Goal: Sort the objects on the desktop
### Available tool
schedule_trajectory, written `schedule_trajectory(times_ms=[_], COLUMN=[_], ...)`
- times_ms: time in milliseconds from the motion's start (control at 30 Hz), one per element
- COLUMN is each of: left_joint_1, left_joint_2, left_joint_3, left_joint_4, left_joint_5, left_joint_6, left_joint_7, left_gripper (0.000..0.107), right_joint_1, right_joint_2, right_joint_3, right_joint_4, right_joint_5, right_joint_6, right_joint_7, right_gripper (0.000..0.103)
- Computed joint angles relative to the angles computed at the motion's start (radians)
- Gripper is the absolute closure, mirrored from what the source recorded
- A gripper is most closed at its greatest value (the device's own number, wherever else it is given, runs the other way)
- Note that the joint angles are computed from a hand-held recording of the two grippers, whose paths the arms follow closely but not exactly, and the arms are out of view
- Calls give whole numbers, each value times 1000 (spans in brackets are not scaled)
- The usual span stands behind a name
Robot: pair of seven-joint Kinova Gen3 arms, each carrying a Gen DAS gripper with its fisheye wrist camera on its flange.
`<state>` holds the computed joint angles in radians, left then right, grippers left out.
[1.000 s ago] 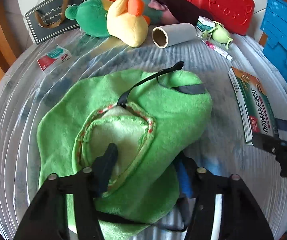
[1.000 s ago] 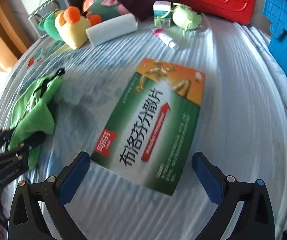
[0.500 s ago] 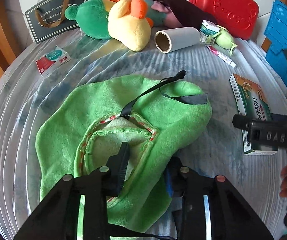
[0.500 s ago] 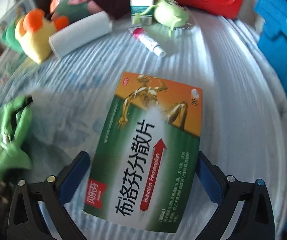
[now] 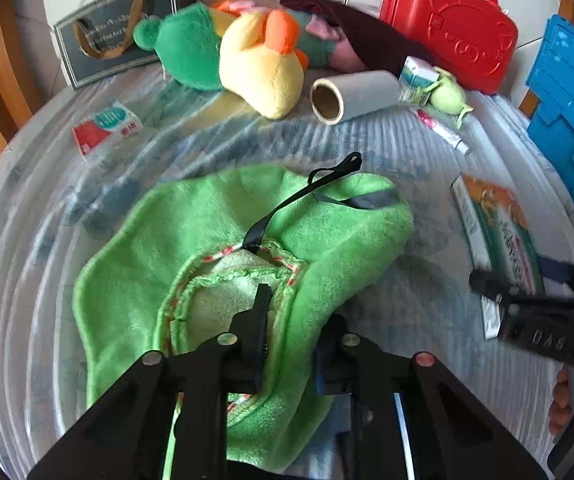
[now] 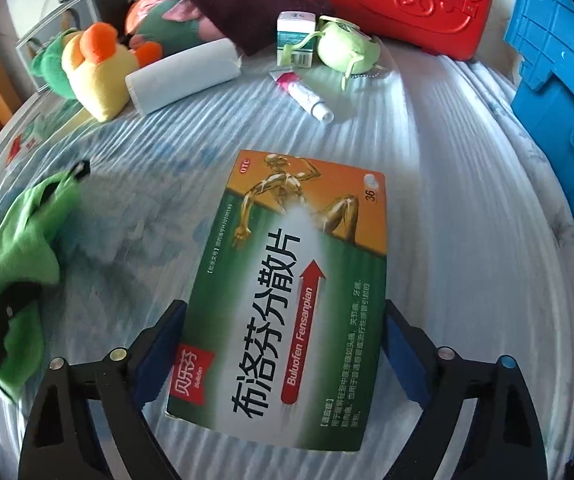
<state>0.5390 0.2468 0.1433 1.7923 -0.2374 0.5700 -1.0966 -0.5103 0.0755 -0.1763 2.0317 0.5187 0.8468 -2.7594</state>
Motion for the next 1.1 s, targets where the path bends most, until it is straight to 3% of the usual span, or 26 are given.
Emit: schedule_trajectory(times_ms=[167,300,333,367,400,467,567,633,700,833,1100], left_joint_1=[61,-2,-15,-29,-42,-64,-90,-110,-112,-132,-130], left_joint_2=[-128,-222,-236,-250,-268,-291,-314,-314,-301,-280,-268], left_joint_3=[-13,41,51,62,70,90,112,126,101,103,96], left_joint_4=[47,60,58,55,57,53,74,98,124,168,193], left_joint_5=[-126,-81,-78,-65,-49,-32,-10,-1,53,76,82], left_joint_6=[-24,-31,-26,-24,-24,-7,4,11,2,-24,-59], left_joint_7=[123,110,109,98,85,72,56,57,32,34,23], left_gripper=[91,91,91,91,91,91,91,91,91,91,91], right_joint_1=[-55,-52,-39,-29,-26,-2,28,44,37,-7,-78], right_joint_2=[-102,-177,-192,-209,-227,-240,-234,-238,-225,-126,46], right_joint_3=[-71,-123,-144,-150,-137,-94,-84,-106,-138,-166,-68], right_joint_4=[38,28,18,4,-6,-19,-20,-6,-1,-40,-102], right_joint_5=[37,33,24,11,-19,-100,-198,-229,-222,-165,-151], right_joint_6=[46,76,87,106,109,100,119,108,89,86,72], right_joint_7=[-82,-90,-83,-64,-39,39,100,105,99,131,176], right_gripper=[13,15,56,77,91,90,72,29,17,12,11])
